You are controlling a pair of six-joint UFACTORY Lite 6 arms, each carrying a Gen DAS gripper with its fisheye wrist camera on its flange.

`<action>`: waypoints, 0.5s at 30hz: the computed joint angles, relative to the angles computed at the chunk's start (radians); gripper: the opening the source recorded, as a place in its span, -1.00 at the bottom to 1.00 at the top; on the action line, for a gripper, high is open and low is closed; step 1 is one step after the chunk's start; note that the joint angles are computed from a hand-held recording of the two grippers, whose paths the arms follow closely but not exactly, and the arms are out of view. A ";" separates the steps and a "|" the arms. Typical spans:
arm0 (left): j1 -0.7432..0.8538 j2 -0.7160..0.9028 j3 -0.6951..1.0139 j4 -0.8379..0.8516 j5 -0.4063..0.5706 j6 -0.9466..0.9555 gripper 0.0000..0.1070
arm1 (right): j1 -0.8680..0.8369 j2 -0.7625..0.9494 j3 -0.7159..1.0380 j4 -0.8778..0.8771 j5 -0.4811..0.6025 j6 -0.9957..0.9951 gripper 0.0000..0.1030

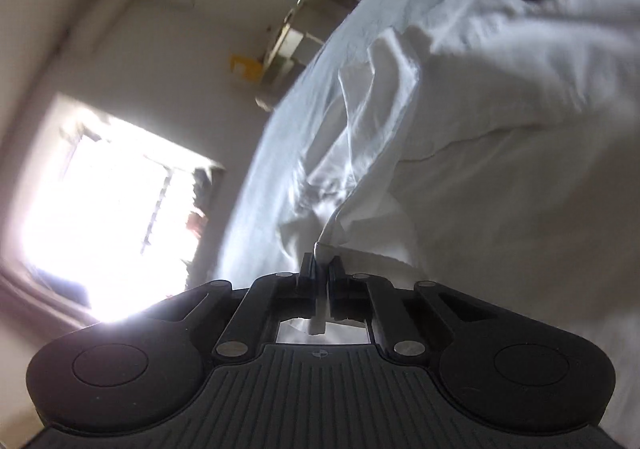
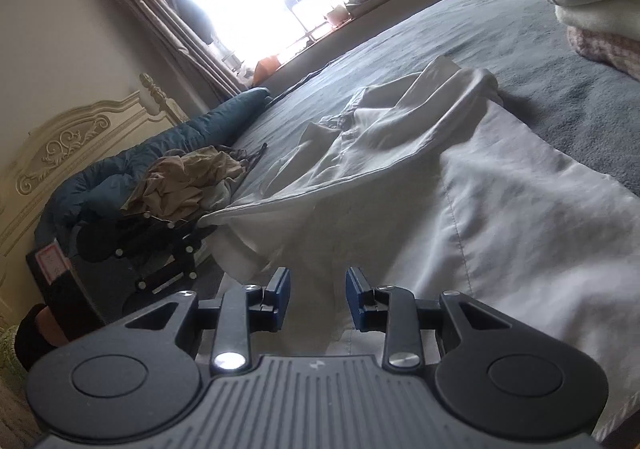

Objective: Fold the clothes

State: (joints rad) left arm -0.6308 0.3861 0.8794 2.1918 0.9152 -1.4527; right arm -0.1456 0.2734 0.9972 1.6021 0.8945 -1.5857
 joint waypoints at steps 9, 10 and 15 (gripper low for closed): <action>-0.037 -0.009 -0.058 -0.061 -0.150 -0.011 -0.47 | -0.042 0.033 0.021 -0.023 0.016 0.039 -0.32; -0.022 -0.053 -0.053 -0.086 -0.212 -0.022 -0.33 | -0.047 0.032 0.020 -0.020 0.019 0.036 -0.32; 0.083 -0.223 -0.032 -0.165 -0.480 -0.098 -0.09 | -0.059 0.045 0.031 -0.024 0.061 0.052 -0.32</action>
